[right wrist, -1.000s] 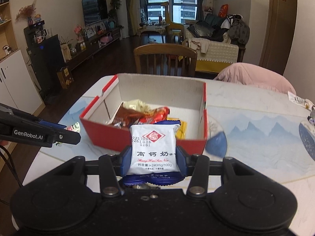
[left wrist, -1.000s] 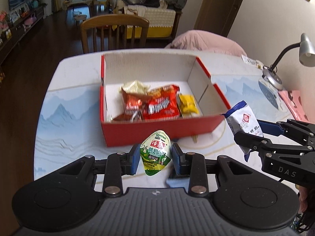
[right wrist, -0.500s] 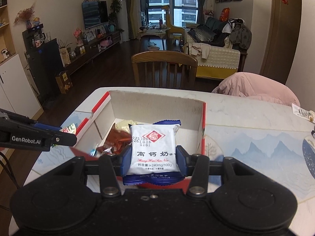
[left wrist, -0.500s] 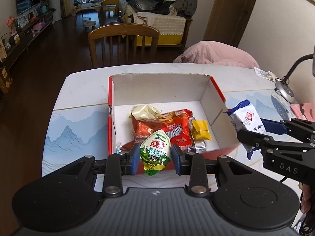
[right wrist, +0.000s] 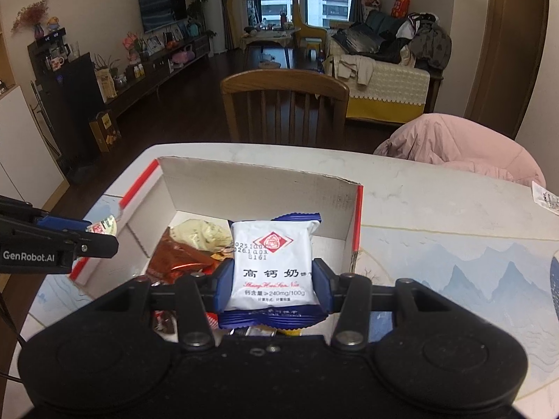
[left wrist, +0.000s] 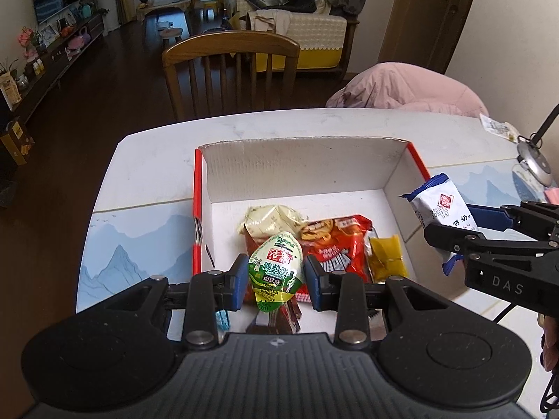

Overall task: Organize snacks
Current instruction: 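Carry the white pack and green candy over the red box with both tools, then open both tools to drop the white pack and green candy into the box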

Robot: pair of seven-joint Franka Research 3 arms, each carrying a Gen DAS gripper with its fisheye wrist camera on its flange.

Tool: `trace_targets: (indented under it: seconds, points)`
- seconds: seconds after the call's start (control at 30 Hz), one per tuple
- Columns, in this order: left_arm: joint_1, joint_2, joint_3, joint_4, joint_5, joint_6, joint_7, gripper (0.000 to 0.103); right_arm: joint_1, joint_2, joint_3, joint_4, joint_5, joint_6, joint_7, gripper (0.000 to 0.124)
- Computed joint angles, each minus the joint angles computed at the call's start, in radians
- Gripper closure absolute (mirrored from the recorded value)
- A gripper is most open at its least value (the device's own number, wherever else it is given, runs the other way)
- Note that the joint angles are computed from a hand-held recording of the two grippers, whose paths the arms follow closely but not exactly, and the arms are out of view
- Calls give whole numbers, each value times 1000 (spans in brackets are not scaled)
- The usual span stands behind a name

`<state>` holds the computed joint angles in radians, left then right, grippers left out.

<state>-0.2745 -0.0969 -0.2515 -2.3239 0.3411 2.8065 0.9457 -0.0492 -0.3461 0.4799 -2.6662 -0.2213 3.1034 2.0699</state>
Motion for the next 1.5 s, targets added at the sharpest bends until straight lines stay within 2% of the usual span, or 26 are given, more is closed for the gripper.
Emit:
trace_targets:
  seconds: [0.23, 0.43, 0.8, 1.07, 1.23, 1.33, 1.43, 1.5]
  points:
    - [4, 91, 1, 88, 60, -54, -37, 69, -32, 115, -4, 79, -84, -29, 24, 77]
    - [-5, 157, 6, 149, 67, -100, -34, 69, 5, 208, -64, 144, -175, -68, 67, 77]
    - [-23, 227, 10, 197, 53, -162, 3, 69, 128, 315, -204, 225, -225, -100, 54, 77]
    - [-25, 249, 10, 207, 40, -177, 20, 69, 225, 341, -303, 234, -199, -97, 24, 77]
    - [-29, 253, 12, 202, 40, -184, 15, 68, 287, 338, -362, 224, -132, -87, -25, 76]
    - [-28, 248, 12, 193, 39, -175, 9, 68, 307, 331, -380, 218, -135, -86, -21, 73]
    - [-26, 238, 7, 179, 22, -165, 22, 68, 318, 321, -384, 204, -98, -85, -50, 54]
    - [-25, 228, 6, 169, 16, -161, 22, 67, 302, 309, -378, 194, -194, -69, 31, 46]
